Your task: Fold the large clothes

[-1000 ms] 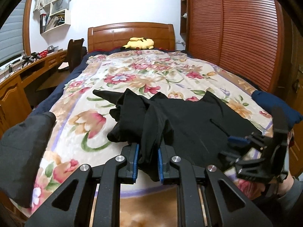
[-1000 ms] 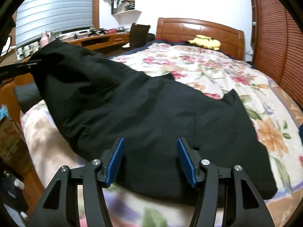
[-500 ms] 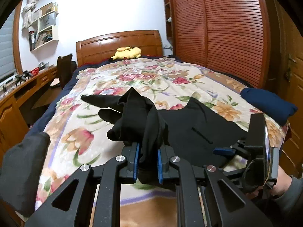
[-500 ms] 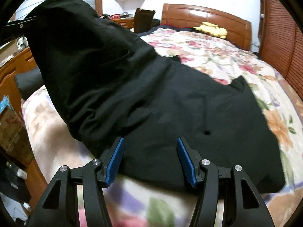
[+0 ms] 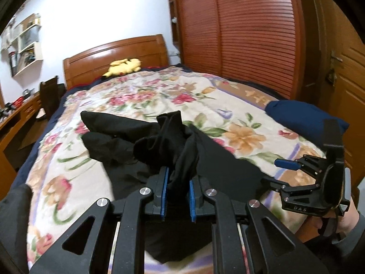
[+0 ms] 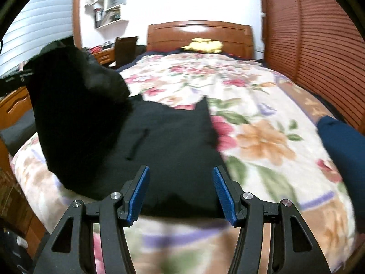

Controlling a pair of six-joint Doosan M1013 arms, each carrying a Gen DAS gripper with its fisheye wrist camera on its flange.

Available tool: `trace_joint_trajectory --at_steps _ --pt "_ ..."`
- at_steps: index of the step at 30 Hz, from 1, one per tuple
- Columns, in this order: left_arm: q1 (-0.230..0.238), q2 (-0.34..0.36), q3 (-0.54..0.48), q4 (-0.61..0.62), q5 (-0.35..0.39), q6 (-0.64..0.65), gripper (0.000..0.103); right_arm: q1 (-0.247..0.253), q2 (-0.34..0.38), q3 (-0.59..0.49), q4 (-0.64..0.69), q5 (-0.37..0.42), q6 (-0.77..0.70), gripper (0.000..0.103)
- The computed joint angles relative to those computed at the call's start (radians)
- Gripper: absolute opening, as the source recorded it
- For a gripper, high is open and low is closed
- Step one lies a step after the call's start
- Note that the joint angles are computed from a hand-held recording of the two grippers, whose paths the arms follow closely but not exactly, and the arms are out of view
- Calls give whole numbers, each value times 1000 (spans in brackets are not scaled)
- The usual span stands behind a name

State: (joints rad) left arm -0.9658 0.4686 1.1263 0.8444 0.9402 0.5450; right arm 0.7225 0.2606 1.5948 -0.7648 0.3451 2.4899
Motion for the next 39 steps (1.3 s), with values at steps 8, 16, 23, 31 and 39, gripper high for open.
trace_joint_trajectory --at_steps 8,16,23,31,39 --pt "-3 112 -138 -160 -47 137 15 -37 -56 66 -86 4 170 59" --pt "-12 146 -170 -198 -5 170 20 -39 -70 76 -73 -11 172 59" --pt "-28 52 -41 -115 -124 38 81 -44 -71 77 -78 -29 170 59" --pt "-32 -44 111 11 -126 -133 81 -39 -67 74 -107 -39 183 59" --pt "-14 -111 238 100 -115 -275 81 -35 -56 54 -108 -59 158 59"
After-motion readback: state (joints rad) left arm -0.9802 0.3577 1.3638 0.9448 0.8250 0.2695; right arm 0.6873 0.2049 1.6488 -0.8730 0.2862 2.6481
